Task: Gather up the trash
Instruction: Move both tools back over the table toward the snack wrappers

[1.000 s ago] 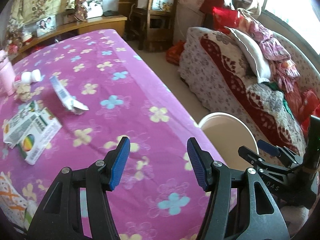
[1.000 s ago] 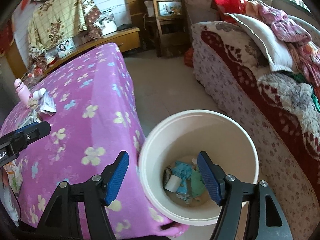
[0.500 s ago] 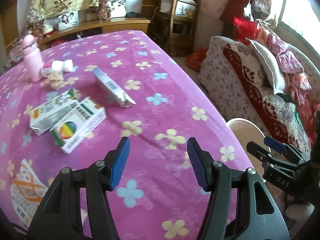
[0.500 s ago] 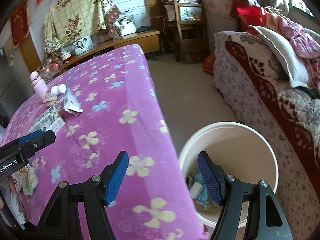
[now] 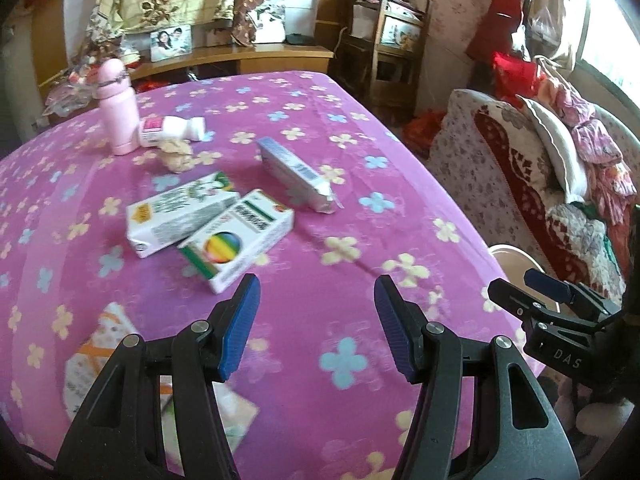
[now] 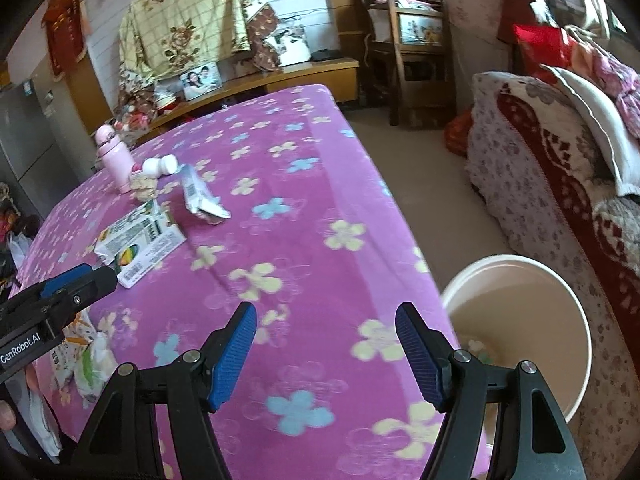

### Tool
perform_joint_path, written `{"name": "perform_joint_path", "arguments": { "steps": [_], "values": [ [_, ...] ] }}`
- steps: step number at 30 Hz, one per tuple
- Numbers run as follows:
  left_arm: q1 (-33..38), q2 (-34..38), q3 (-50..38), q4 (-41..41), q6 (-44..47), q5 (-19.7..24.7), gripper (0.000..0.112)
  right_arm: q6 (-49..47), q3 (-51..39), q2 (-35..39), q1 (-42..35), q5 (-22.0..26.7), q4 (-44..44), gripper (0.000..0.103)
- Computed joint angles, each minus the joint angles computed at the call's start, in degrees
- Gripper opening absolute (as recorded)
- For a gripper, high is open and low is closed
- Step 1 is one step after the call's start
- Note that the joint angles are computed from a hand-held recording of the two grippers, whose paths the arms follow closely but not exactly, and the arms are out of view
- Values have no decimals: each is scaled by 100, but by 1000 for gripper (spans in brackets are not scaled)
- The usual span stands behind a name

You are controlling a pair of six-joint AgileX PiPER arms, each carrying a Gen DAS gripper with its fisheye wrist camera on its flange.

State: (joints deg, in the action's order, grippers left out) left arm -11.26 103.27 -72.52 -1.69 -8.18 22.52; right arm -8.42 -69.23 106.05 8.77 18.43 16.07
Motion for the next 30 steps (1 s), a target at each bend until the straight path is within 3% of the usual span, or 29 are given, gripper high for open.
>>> {"name": "perform_joint_path", "arguments": {
  "steps": [17, 26, 30],
  "values": [
    [1156, -614, 907, -999, 1189, -192, 58, 919, -557, 327, 1114, 204, -724, 70],
    [1978, -820, 1145, -1998, 2646, 185, 58, 1005, -665, 416, 1558, 304, -805, 70],
    [2335, -910, 1283, -2034, 2973, 286, 58, 940, -667, 459, 1715, 335, -804, 70]
  ]
}}
